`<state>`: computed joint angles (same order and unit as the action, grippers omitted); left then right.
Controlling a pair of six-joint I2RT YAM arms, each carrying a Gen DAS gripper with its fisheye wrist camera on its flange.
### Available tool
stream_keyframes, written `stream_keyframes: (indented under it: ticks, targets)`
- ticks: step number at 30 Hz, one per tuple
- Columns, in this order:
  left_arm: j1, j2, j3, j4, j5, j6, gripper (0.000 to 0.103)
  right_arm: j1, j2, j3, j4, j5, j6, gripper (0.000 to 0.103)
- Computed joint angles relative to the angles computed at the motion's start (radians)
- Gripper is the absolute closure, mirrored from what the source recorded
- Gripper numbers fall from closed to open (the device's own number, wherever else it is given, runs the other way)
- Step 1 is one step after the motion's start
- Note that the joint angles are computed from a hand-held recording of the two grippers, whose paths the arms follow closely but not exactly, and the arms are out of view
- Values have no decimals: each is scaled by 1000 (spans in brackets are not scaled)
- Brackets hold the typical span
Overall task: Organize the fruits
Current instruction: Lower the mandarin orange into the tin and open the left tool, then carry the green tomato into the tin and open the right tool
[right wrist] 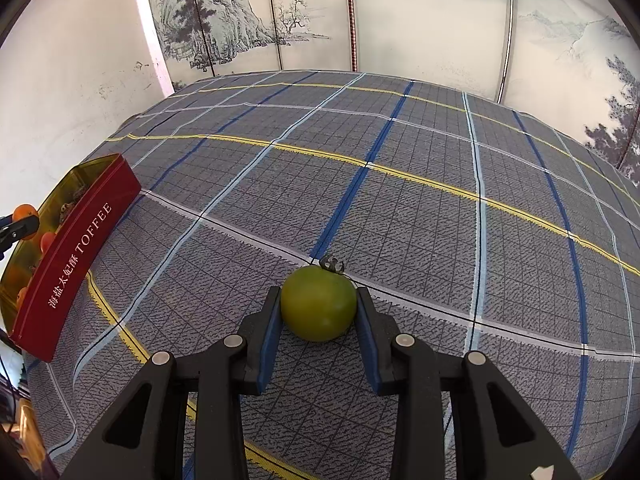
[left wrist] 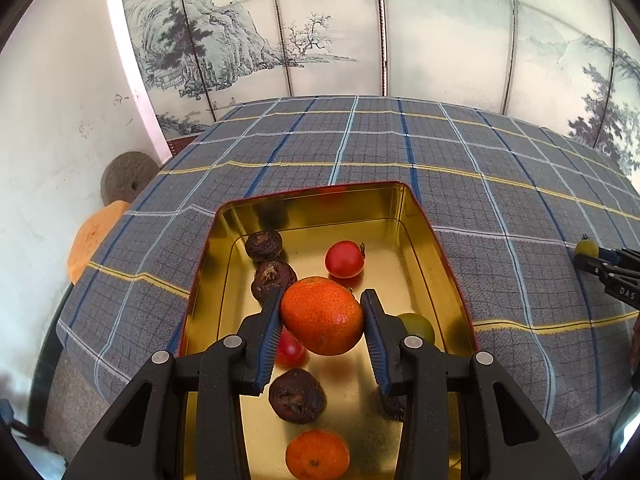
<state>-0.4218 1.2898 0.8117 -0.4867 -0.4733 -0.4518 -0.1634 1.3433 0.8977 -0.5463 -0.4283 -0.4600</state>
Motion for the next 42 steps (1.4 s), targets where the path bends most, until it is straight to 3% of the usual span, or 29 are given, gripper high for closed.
stream_keyframes:
  ticks: [8, 15, 30, 42]
  targets:
    - [17, 24, 7, 5, 2, 8, 59, 0, 0, 1, -1, 0, 0, 71]
    - [-4, 9, 6, 11, -76, 15, 36, 0, -1, 0, -1, 1, -1, 71]
    - [-143, -102, 14, -168, -178, -125, 33, -9, -9, -11, -12, -30, 3, 71]
    - [-188, -159, 3, -250, -220, -211, 31, 82, -209, -35, -161, -121, 31, 71]
